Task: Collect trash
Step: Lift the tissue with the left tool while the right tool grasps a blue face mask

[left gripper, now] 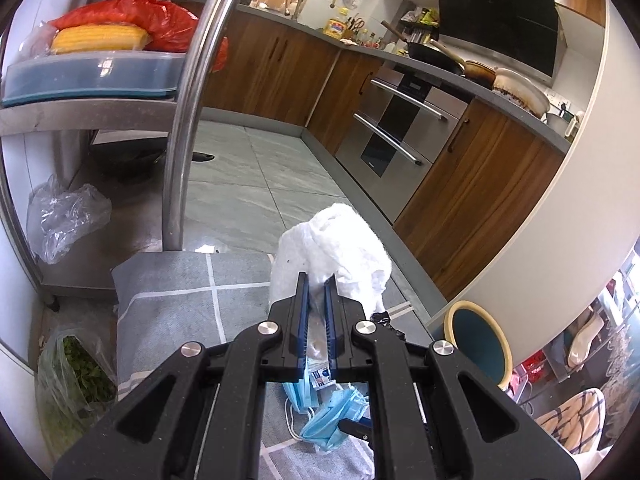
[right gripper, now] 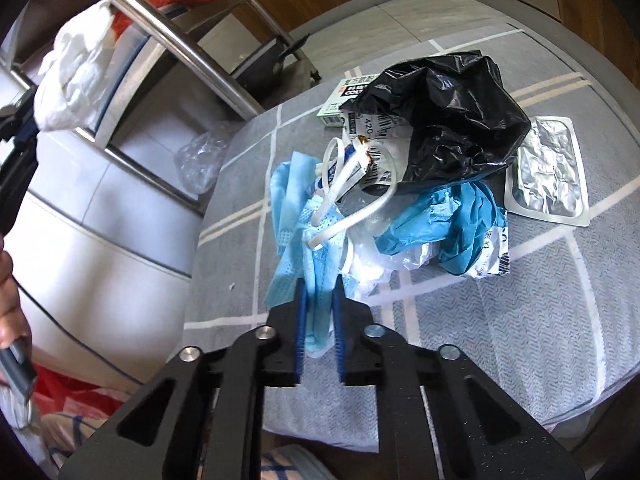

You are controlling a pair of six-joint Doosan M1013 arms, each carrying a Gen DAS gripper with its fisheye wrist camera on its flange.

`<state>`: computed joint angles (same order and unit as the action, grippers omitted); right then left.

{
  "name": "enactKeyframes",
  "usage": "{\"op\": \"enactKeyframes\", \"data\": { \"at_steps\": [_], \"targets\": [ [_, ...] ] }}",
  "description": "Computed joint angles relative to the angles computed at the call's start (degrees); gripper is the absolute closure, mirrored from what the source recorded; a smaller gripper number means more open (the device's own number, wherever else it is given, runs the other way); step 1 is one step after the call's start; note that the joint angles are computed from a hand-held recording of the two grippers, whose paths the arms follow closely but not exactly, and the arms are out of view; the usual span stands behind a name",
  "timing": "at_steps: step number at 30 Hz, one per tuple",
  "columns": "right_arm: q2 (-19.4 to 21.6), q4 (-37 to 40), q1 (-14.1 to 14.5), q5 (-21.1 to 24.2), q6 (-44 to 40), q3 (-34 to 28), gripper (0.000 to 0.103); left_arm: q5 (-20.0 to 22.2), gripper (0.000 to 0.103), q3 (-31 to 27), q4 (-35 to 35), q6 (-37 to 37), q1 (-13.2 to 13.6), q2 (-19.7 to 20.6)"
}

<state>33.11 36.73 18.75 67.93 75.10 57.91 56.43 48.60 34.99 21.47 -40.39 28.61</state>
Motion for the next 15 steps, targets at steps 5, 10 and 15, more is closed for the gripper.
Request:
{"op": "enactKeyframes", "data": {
  "at_steps": [5,10,15],
  "targets": [
    [-1.05,2.98,-0.84,-0.31,-2.31,0.73,0.094,0.04,0.096,-0.87,0.0,1.11,-0.15,0.53],
    [-1.44,6.82,-1.77,-0.16,-4.28,-0.44,0.094,0.01,0.096,-0.91,0.06,1.1,-0.14,0.61],
    [-1.95,9.93,-2.88,-0.84,-5.74,-1.69,0.094,0.23,0.096,-1.28,0.29,1.13,-0.17,0.87]
  ]
}}
